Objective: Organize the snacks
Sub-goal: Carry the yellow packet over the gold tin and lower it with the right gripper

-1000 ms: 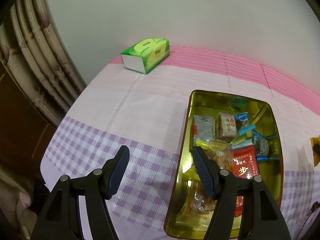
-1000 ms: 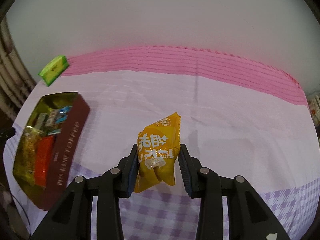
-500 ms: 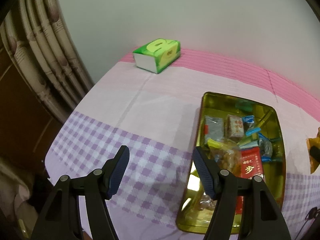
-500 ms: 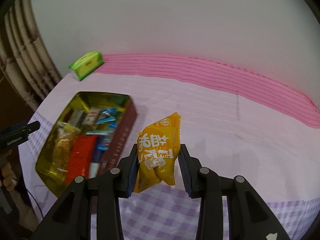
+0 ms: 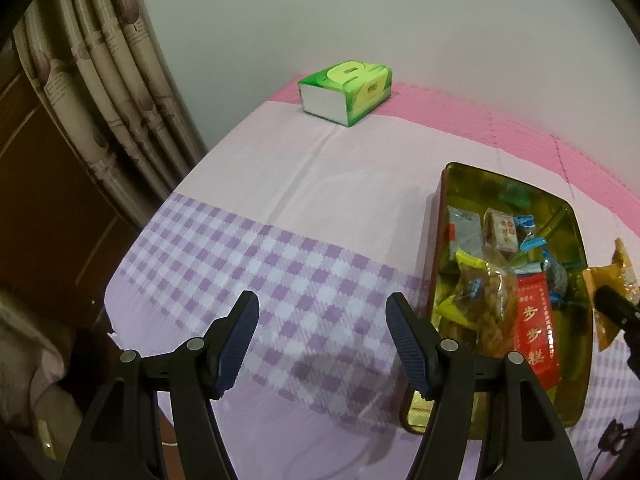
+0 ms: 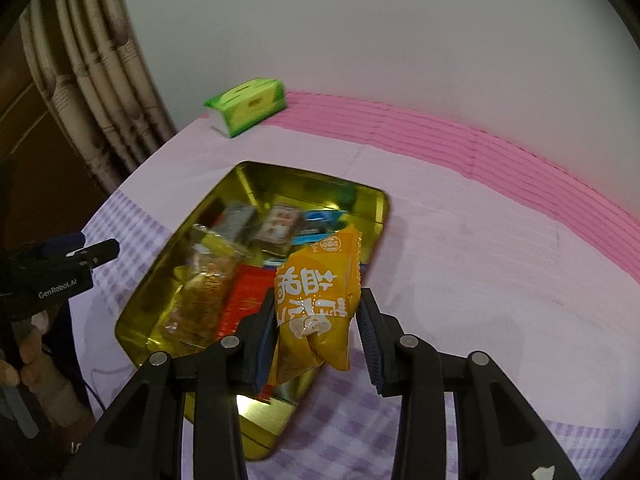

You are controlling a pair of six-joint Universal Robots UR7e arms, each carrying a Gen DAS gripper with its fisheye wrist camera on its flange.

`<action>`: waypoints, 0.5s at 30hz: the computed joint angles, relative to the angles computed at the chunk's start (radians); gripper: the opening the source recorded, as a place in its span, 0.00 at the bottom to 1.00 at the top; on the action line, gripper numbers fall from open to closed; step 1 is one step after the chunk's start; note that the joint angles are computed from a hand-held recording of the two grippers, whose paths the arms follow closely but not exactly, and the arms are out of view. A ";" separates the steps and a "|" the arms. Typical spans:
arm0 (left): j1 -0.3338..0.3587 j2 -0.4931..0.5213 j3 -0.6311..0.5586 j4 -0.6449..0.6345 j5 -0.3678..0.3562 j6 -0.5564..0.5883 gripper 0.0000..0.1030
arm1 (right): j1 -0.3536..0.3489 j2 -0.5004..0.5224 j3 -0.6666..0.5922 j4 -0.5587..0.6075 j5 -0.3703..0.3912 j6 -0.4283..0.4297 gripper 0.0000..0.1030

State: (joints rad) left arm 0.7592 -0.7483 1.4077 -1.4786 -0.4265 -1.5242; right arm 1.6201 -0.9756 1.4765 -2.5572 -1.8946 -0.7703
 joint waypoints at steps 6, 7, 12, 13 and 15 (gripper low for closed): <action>-0.003 -0.021 0.029 -0.010 -0.021 -0.013 0.65 | 0.018 0.021 0.006 -0.001 -0.021 -0.030 0.34; -0.003 -0.024 0.033 -0.006 -0.022 -0.017 0.65 | 0.021 0.025 0.005 -0.001 -0.027 -0.034 0.34; -0.004 -0.034 0.045 0.004 -0.027 -0.037 0.65 | 0.027 0.044 -0.007 0.014 -0.041 -0.015 0.34; -0.004 -0.038 0.048 0.002 -0.028 -0.040 0.65 | 0.028 0.049 -0.011 0.016 -0.045 -0.011 0.34; -0.004 -0.045 0.055 0.005 -0.031 -0.056 0.65 | 0.030 0.060 -0.023 0.020 -0.052 -0.003 0.34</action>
